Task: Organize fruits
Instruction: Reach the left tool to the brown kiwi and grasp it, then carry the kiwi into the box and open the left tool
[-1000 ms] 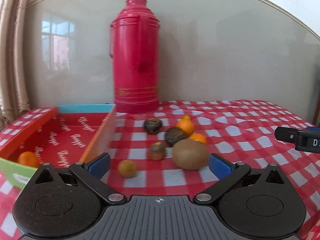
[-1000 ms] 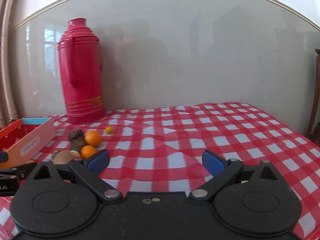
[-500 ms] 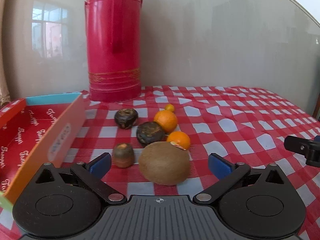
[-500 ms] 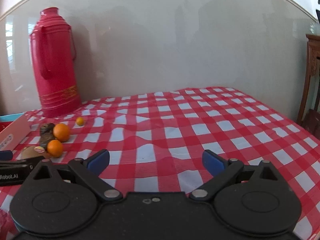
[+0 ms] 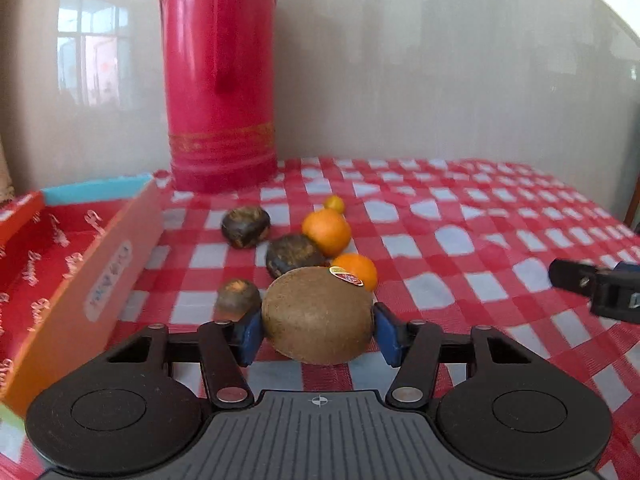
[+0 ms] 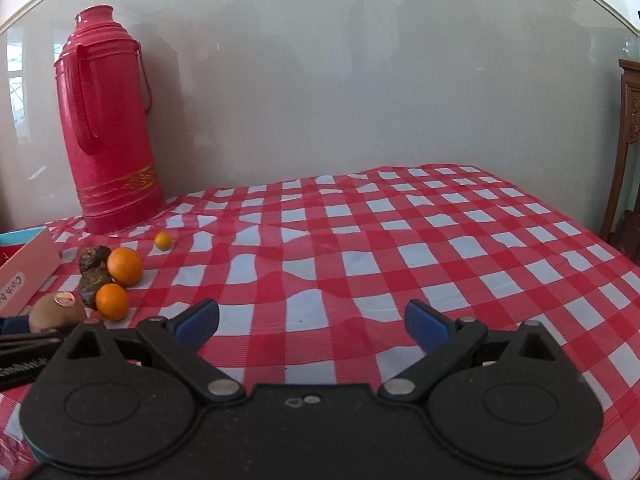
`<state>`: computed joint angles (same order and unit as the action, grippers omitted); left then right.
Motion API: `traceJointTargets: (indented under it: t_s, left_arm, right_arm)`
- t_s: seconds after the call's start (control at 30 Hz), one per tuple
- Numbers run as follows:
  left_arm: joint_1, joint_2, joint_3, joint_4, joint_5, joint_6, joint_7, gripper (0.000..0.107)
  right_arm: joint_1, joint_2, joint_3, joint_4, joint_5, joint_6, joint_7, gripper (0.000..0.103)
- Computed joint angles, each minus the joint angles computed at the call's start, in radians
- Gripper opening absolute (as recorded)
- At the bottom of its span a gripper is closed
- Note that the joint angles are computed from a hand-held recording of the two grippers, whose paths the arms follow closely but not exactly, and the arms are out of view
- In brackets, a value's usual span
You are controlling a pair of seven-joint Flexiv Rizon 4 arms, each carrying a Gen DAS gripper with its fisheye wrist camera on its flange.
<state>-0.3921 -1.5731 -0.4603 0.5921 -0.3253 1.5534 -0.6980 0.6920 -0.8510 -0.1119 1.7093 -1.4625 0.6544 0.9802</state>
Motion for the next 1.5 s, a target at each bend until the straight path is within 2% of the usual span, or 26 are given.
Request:
traceJointTargets:
  t_s: [0.1,0.17,0.23,0.33,0.43,0.53,0.83,0.87,0.9,0.93,1.0,1.1,1.2,1.3,1.5]
  left_arm:
    - [0.075,0.040,-0.140,0.128,0.061,0.110,0.071,0.057]
    - [0.126,0.057,-0.202,0.195,0.119,0.169,0.074,0.057]
    - [0.176,0.072,-0.242,0.252,0.173,0.219,0.058,0.057]
    - [0.225,0.080,-0.262,0.286,0.231,0.273,0.022,0.057]
    - [0.254,0.090,-0.235,0.298,0.252,0.313,-0.023,0.057]
    - [0.269,0.107,-0.170,0.305,0.233,0.336,-0.075,0.057]
    - [0.228,0.089,0.031,0.194,0.136,0.257,-0.221,0.057]
    - [0.226,0.087,0.039,0.191,0.144,0.262,-0.235,0.069]
    - [0.237,0.083,0.013,0.197,0.180,0.285,-0.241,0.093]
    - [0.245,0.074,-0.006,0.198,0.218,0.329,-0.250,0.103]
    - [0.251,0.064,-0.015,0.195,0.277,0.392,-0.274,0.103]
    - [0.260,0.079,-0.003,0.217,0.308,0.372,-0.309,0.103]
    - [0.240,0.084,0.052,0.204,0.290,0.359,-0.342,0.103]
    - [0.246,0.083,0.049,0.198,0.322,0.347,-0.382,0.103]
    - [0.248,0.093,0.092,0.212,0.349,0.342,-0.440,0.103]
  right_arm:
    - [-0.001,-0.005,-0.002,-0.013,-0.007,0.009,0.008,0.094]
    - [0.001,-0.011,-0.006,-0.028,-0.016,0.018,0.021,0.094]
    - [0.005,-0.023,-0.009,-0.054,-0.020,0.026,0.013,0.094]
    - [0.016,-0.049,-0.019,-0.104,-0.023,0.042,-0.019,0.094]
    - [0.030,-0.077,-0.034,-0.155,-0.025,0.062,-0.046,0.094]
    - [0.044,-0.104,-0.050,-0.204,-0.022,0.083,-0.072,0.094]
    - [0.081,-0.166,-0.096,-0.307,0.006,0.130,-0.199,0.094]
    - [0.083,-0.169,-0.100,-0.312,0.009,0.137,-0.205,0.094]
    - [0.085,-0.171,-0.104,-0.316,0.012,0.144,-0.208,0.094]
    - [0.087,-0.172,-0.109,-0.317,0.012,0.148,-0.209,0.094]
    - [0.092,-0.171,-0.116,-0.317,0.013,0.154,-0.207,0.094]
    - [0.093,-0.170,-0.122,-0.317,0.011,0.162,-0.202,0.094]
    - [0.096,-0.173,-0.125,-0.321,0.010,0.167,-0.203,0.093]
    - [0.092,-0.173,-0.129,-0.321,-0.001,0.184,-0.195,0.089]
    - [0.084,-0.188,-0.132,-0.347,-0.003,0.217,-0.211,0.079]
